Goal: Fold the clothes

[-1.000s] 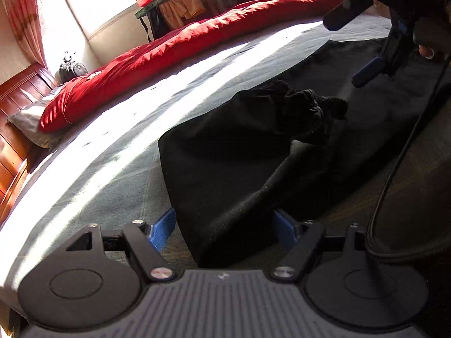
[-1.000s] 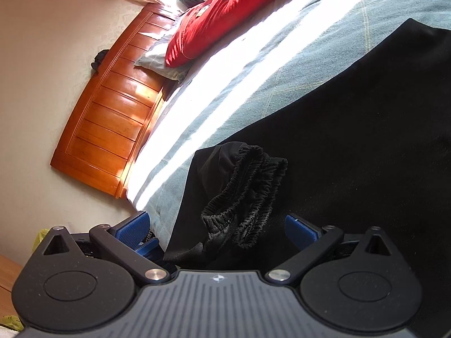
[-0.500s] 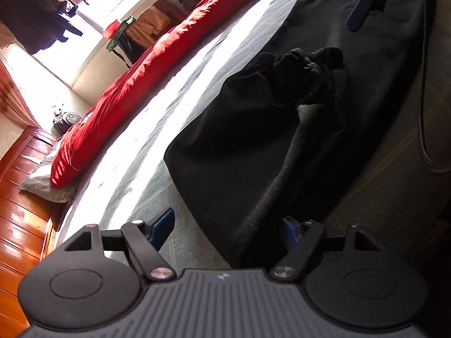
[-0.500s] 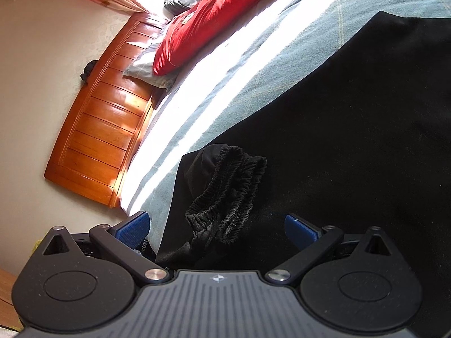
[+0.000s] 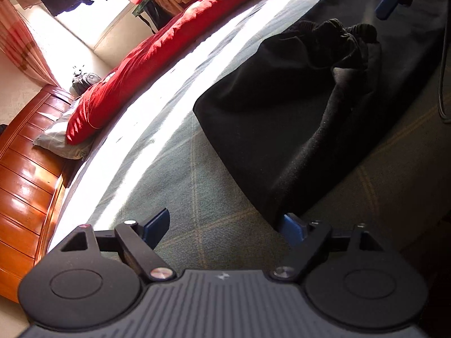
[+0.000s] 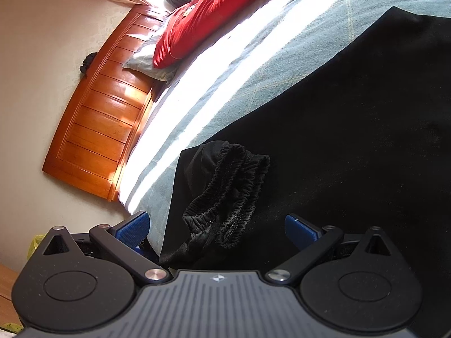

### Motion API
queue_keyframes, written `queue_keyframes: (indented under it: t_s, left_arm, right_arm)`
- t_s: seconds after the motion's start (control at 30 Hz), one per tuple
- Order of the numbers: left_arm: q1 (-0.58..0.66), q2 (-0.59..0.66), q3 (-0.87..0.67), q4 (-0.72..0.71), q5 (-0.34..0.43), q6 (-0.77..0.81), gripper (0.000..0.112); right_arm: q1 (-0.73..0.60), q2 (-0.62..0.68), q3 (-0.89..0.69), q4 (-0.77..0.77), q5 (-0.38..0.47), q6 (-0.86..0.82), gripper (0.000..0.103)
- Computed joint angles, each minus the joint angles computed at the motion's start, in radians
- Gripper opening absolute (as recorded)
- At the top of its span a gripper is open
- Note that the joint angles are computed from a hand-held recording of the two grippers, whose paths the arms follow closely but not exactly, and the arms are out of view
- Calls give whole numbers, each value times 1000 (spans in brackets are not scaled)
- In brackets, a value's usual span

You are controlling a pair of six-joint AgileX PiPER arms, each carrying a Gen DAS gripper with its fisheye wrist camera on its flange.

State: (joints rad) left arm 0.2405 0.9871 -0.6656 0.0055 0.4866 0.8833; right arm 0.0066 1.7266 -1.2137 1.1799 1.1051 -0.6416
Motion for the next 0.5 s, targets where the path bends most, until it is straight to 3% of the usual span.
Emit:
queue_keyframes:
  t_s: [0.17,0.3,0.37,0.5]
  left_arm:
    - [172,16,-121,-267,178,222,84]
    - [307,86,-250,-564,304,363,84]
    - [360,188,-338,-736,420,413,84]
    - [371,439,-499,-935,626,394,84]
  right_arm:
    - [10,7,-25,4,1,6,103]
    - [27,4,-49,10,4,6,103]
    - [39,2,-63,14,4,5,103]
    - [75,-15,-81,2,-22,31,103]
